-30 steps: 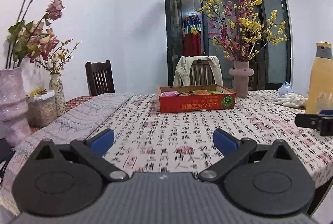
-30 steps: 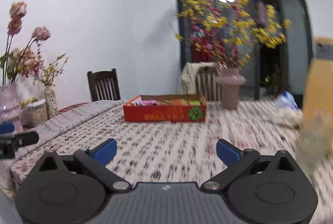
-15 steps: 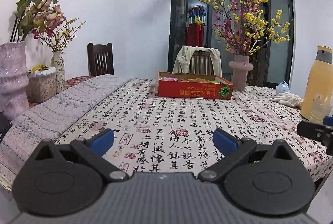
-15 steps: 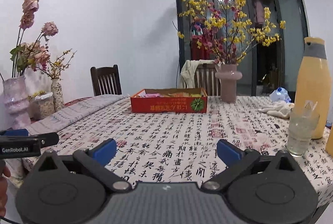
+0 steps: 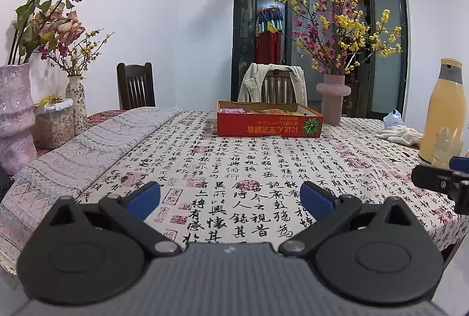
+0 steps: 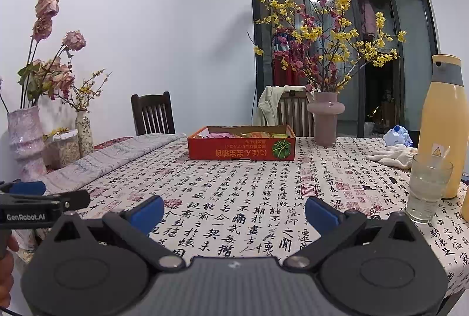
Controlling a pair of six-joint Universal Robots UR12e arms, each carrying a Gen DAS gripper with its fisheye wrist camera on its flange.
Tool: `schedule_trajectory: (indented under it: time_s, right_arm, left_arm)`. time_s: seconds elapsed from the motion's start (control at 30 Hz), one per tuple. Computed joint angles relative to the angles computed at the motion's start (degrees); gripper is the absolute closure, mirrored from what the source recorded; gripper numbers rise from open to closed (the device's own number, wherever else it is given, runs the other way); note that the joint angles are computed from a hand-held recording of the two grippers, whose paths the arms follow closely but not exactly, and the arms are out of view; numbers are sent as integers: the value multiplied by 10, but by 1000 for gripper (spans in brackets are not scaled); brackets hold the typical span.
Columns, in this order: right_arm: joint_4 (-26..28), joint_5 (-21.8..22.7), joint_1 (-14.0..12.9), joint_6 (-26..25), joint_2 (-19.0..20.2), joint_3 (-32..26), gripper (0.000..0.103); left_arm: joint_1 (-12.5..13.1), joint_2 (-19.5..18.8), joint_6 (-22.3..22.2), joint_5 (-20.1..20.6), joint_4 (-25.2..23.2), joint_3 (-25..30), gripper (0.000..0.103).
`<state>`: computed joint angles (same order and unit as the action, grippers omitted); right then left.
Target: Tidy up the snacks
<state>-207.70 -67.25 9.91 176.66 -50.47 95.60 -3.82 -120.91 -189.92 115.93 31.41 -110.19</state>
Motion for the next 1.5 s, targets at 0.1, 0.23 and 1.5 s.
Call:
schedule_trajectory:
  time_s: [0.1,0.23,1.5]
  right_arm:
    - [0,-5,1,0,0,0,0]
    - [4,-1,1,0,0,-1,0]
    - [6,-5,1,2,0,-1,0]
  left_arm:
    - [0,0,-1,0,-2,0,0]
    - [1,1,-2,-2,-3,0,0]
    - [1,2,4,2,2,1,0]
